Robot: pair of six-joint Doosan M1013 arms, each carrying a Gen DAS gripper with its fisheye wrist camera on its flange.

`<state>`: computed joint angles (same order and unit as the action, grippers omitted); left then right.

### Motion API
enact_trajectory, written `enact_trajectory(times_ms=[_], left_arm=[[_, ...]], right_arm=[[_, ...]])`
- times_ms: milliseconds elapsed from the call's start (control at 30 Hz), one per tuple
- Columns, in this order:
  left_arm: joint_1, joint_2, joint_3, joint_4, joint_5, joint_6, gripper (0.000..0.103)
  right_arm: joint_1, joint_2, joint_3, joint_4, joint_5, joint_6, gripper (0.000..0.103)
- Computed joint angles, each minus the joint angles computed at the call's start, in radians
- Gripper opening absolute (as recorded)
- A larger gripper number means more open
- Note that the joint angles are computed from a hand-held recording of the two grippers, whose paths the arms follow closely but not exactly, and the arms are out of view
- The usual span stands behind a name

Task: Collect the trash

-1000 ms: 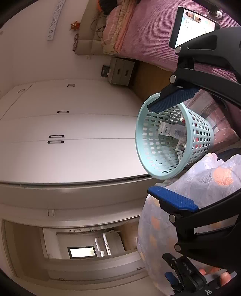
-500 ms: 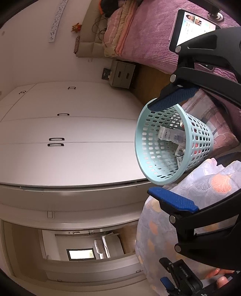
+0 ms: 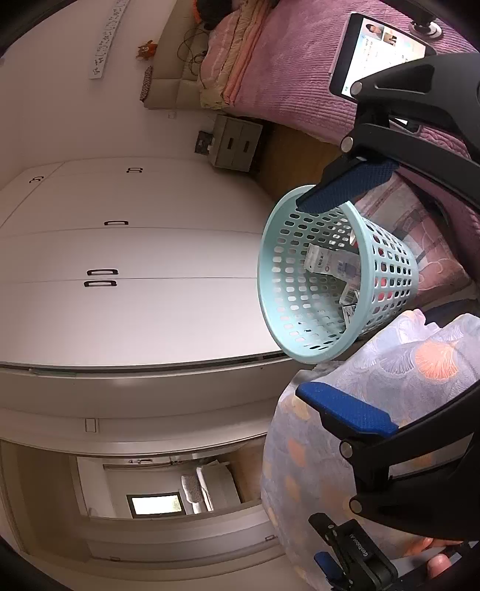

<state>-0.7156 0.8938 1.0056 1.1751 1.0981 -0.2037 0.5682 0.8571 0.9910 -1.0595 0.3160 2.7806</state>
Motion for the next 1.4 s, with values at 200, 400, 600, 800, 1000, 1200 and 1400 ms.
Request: enact_trajectory(times_ms=[200, 400, 600, 800, 1000, 1200, 1400], left_arm=[[-0.003, 0.003, -0.006, 0.000, 0.006, 0.013, 0.090], [-0.003, 0.004, -0.008, -0.001, 0.006, 0.015, 0.090], [-0.001, 0.008, -0.016, -0.009, 0.008, 0.029, 0.090], [-0.001, 0.008, -0.016, -0.009, 0.008, 0.027, 0.090], [-0.001, 0.010, -0.017, -0.009, 0.004, 0.032, 0.090], [-0.002, 0.010, -0.018, -0.011, 0.004, 0.034, 0.090], [-0.002, 0.010, -0.019, -0.012, 0.005, 0.035, 0.090]], right_arm=[[-0.001, 0.001, -0.003, 0.033, -0.006, -0.035, 0.088], [-0.002, 0.000, -0.003, 0.070, -0.007, -0.067, 0.088], [-0.004, -0.002, -0.001, 0.084, -0.011, -0.079, 0.088], [-0.006, -0.003, 0.000, 0.102, -0.012, -0.096, 0.088], [-0.007, -0.001, -0.004, 0.110, -0.010, -0.103, 0.088], [-0.009, 0.002, -0.012, 0.155, -0.007, -0.138, 0.088], [-0.009, 0.004, -0.014, 0.168, 0.005, -0.144, 0.088]])
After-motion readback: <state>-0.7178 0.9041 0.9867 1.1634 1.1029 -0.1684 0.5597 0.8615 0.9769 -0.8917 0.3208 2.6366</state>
